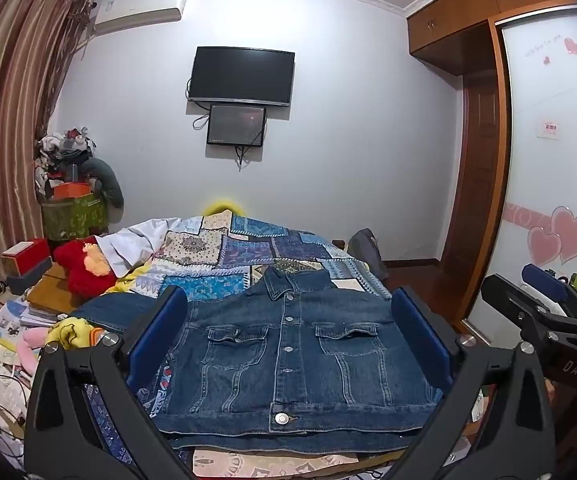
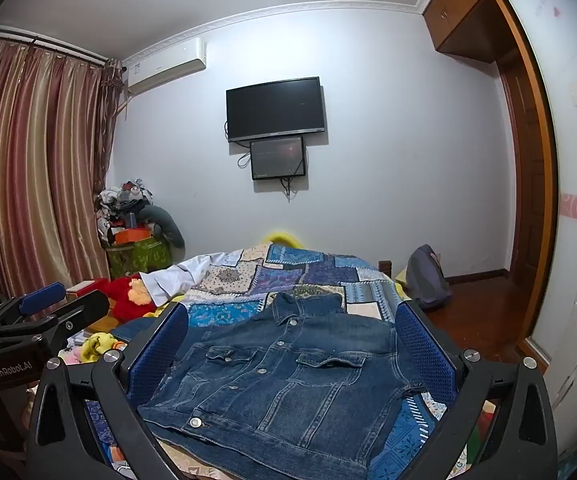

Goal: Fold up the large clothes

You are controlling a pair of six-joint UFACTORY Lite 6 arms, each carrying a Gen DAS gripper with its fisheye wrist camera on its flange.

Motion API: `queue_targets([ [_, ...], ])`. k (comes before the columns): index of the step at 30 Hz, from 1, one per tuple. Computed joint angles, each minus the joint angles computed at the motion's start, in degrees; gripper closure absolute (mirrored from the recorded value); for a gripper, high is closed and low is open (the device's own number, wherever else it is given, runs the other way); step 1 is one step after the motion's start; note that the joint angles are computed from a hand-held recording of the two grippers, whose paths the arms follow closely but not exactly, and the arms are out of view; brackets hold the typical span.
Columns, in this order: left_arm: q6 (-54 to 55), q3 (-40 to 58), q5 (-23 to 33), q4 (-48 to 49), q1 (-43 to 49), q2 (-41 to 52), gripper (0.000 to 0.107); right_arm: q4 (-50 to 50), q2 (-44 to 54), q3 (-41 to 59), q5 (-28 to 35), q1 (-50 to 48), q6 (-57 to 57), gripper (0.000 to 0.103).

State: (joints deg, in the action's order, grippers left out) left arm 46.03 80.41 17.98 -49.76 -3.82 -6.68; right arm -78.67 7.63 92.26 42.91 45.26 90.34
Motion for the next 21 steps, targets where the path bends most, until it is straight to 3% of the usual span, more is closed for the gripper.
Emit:
queue_targets([
  [21,0.66,-1.5,-1.61,-0.26,-0.87,-1.07,0.004,0.04,0.35,0.57,0.42,0.34,-0.31,0.0],
])
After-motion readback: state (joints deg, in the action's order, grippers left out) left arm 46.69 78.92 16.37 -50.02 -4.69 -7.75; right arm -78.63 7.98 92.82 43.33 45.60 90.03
